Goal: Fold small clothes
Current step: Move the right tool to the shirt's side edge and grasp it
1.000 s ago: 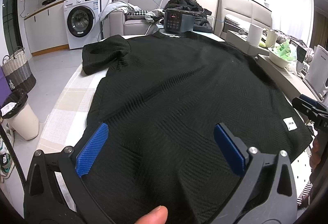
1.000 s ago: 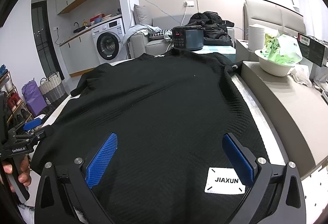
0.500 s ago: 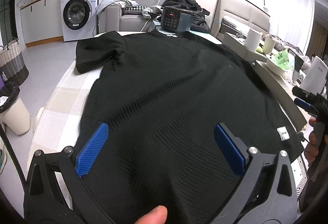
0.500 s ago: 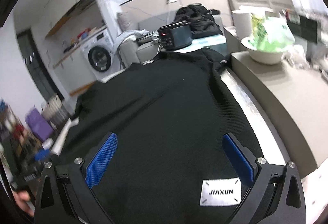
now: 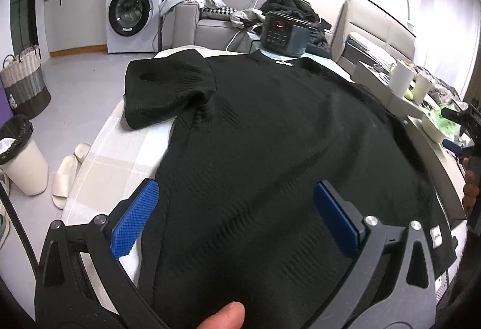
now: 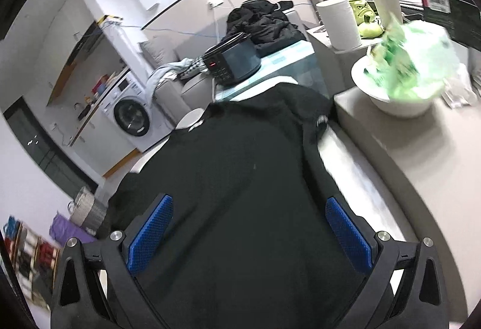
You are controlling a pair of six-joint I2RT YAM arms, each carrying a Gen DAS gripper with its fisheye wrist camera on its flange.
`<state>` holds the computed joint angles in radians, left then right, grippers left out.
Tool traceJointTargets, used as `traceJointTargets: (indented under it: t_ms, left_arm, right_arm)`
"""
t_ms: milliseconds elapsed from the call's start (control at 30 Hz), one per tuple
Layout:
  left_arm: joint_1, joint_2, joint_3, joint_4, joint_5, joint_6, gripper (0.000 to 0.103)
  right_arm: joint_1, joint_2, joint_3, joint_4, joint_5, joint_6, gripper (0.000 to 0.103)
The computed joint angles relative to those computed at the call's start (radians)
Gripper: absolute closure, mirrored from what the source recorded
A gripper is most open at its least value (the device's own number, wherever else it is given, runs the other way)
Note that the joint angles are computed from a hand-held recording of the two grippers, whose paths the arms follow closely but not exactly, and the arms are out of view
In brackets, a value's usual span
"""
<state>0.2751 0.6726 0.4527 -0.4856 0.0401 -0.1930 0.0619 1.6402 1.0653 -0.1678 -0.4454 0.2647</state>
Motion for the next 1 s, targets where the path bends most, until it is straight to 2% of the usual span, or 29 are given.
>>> traceJointTargets:
  t_ms: [167, 300, 567, 600, 700, 800, 900, 1000]
  left_arm:
    - [0.006, 0.209, 0.044, 0.171, -0.074, 0.038, 0.001]
    - [0.029, 0.394, 0.118, 0.262, -0.016, 0.035, 0.001]
    - [-0.008, 0.62, 0.241, 0.33, 0.011, 0.016, 0.001]
    - [-0.012, 0.627, 0.244, 0.334, 0.011, 0.016, 0.001]
    - [-0.027, 0.662, 0.259, 0.348, -0.001, 0.027, 0.001]
    - [-0.045, 0.665, 0.247, 0.355, -0.013, 0.029, 0.001]
    - [-0.048, 0.678, 0.234, 0.371, -0.002, 0.028, 0.001]
    - [-0.052, 0.696, 0.233, 0.384, 0.002, 0.028, 0.001]
  right_arm:
    - [0.0, 0.192, 0.213, -0.01, 0.03, 0.079, 0.0]
    - [-0.024, 0.372, 0.415, -0.074, 0.025, 0.145, 0.002]
    - [-0.064, 0.594, 0.668, -0.13, -0.027, 0.195, 0.011]
    - [-0.062, 0.622, 0.707, -0.15, -0.024, 0.198, 0.017]
    - [-0.047, 0.685, 0.818, -0.229, 0.018, 0.185, 0.023]
    - [-0.021, 0.701, 0.864, -0.291, 0.115, 0.175, 0.025]
    - [-0.009, 0.7, 0.857, -0.321, 0.158, 0.22, 0.03]
    - [-0.003, 0.686, 0.81, -0.265, 0.189, 0.299, 0.034]
